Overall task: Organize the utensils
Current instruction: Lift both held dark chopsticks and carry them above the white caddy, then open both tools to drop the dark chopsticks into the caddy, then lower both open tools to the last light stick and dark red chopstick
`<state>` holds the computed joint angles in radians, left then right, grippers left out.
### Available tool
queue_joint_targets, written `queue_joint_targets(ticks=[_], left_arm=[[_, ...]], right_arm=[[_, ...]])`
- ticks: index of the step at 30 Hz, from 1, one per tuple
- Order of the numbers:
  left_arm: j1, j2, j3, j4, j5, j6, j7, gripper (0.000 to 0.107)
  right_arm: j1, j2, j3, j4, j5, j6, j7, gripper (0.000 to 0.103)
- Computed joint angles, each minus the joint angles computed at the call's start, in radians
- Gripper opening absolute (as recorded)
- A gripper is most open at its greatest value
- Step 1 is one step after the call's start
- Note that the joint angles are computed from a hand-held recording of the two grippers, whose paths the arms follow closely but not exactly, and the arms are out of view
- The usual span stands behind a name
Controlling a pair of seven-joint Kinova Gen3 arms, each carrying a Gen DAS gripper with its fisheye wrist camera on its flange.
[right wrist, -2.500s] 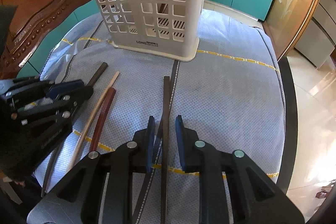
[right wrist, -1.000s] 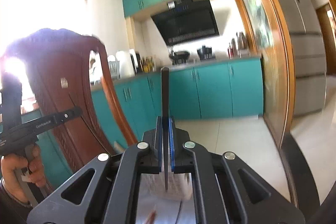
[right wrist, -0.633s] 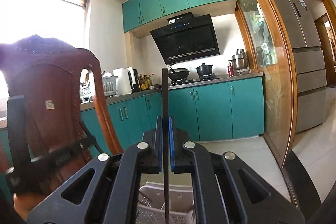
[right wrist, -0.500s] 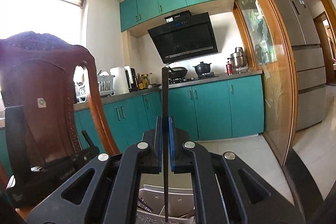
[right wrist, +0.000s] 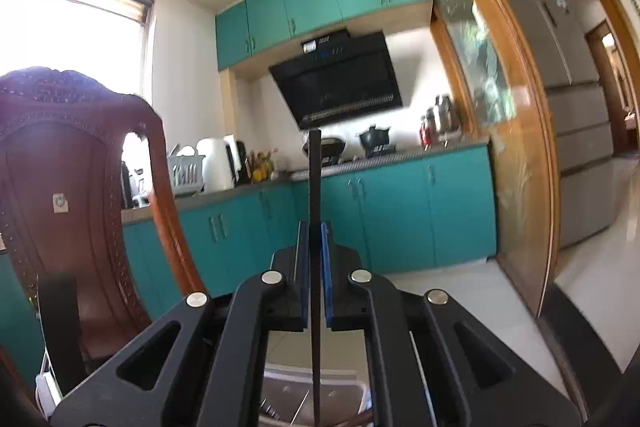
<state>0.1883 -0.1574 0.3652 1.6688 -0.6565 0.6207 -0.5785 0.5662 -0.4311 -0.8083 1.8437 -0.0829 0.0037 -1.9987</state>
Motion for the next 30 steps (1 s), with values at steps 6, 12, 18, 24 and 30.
queue_joint_targets(ticks=[6, 12, 18, 24, 30], left_arm=[[-0.006, -0.029, -0.015, 0.026, 0.036, -0.038, -0.031, 0.007], [-0.063, -0.092, 0.027, 0.084, 0.058, -0.088, -0.065, 0.007], [-0.144, -0.156, 0.084, 0.141, 0.095, -0.13, -0.102, 0.008], [-0.19, -0.195, 0.103, 0.175, 0.176, -0.13, -0.177, 0.008], [-0.175, -0.242, 0.071, 0.224, 0.282, -0.101, -0.289, 0.011]], right_arm=[[0.089, 0.021, -0.092, -0.003, -0.003, -0.012, 0.02, 0.006], [0.075, 0.063, -0.128, 0.0, 0.004, 0.038, 0.082, 0.006], [-0.066, 0.05, -0.023, 0.034, 0.083, 0.09, 0.041, 0.007], [-0.308, -0.017, 0.187, 0.111, 0.028, 0.107, 0.108, 0.011], [-0.586, -0.025, 0.37, 0.153, -0.183, 0.309, 0.351, 0.011]])
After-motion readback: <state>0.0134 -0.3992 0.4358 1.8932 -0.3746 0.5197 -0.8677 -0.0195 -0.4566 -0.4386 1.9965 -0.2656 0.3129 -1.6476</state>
